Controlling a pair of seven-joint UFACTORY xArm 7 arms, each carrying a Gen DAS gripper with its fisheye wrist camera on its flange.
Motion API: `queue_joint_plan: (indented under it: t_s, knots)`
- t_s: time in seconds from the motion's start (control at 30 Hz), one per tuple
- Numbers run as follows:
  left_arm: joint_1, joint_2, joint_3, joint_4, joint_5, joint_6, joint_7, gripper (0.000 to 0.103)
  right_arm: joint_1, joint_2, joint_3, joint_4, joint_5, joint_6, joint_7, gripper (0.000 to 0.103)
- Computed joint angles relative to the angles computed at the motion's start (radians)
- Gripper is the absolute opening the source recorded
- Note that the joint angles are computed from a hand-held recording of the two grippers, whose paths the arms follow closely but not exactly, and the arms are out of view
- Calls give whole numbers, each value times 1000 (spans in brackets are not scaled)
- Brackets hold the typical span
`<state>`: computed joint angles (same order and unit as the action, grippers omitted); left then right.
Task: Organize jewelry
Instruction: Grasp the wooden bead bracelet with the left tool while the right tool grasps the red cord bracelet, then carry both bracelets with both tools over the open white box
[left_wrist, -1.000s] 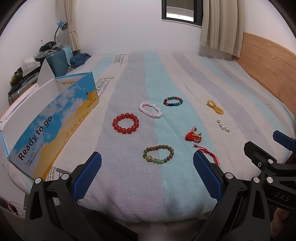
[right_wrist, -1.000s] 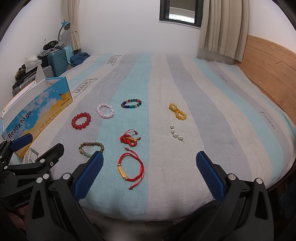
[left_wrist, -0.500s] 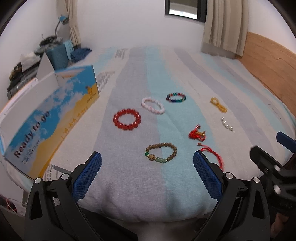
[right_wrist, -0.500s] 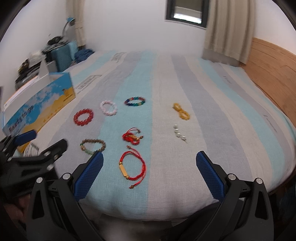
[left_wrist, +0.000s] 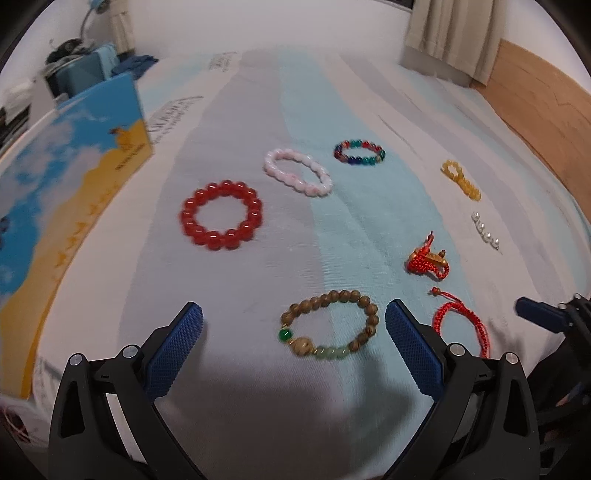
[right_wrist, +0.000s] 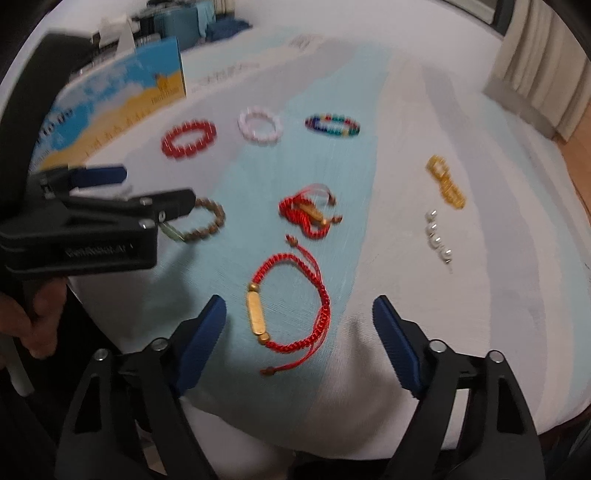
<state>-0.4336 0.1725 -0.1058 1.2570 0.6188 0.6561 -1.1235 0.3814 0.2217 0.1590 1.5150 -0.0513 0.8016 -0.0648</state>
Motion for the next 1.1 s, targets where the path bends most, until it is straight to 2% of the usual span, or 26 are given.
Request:
queue_joint_plan:
  t_s: [0.13, 0.3, 0.37, 0.47, 0.5, 0.53, 0.57, 0.63, 0.67, 0.7, 0.73, 0.8, 1.1]
  knots:
    - [4, 54, -1, 37, -45, -11, 74, 90, 5, 58, -2, 38, -11, 35, -17, 71]
    - [-19, 91, 23, 62, -23, -6, 98, 89, 4, 88, -4, 59, 5, 40, -28, 70]
    - [-29, 98, 30, 68, -9, 0, 104, 83, 3, 84, -4, 50, 8, 33, -35, 69]
    - [-36, 95, 34, 60, 7, -6, 115, 68, -3, 82, 0, 51, 26, 32, -57, 55]
    - [-33, 90, 33, 52, 4, -19, 121, 59, -6, 80, 1, 51, 34, 32, -63, 49]
    - [-30, 85, 33, 45, 0, -29, 125, 51, -7, 82, 0, 55, 37, 34, -64, 46]
    - [-28, 80, 32, 39, -4, -35, 128, 48, -7, 86, 0, 63, 43, 38, -63, 41]
    - [-19, 71, 29, 25, -25, -55, 143, 29, -10, 87, -1, 69, 56, 42, -58, 31]
    - [-15, 69, 27, 23, -35, -63, 150, 23, -12, 86, -1, 70, 62, 42, -57, 25]
    - [-10, 65, 24, 16, -50, -73, 161, 13, -15, 85, 0, 71, 69, 44, -57, 19]
    - [-7, 63, 22, 12, -61, -81, 169, 8, -18, 83, 0, 70, 76, 45, -58, 17]
    - [-5, 59, 20, 8, -75, -89, 180, 7, -24, 78, 0, 71, 94, 41, -52, 14]
    - [-17, 38, 12, 16, -98, -70, 186, 7, -72, 62, 1, 92, 207, 33, -19, 13]
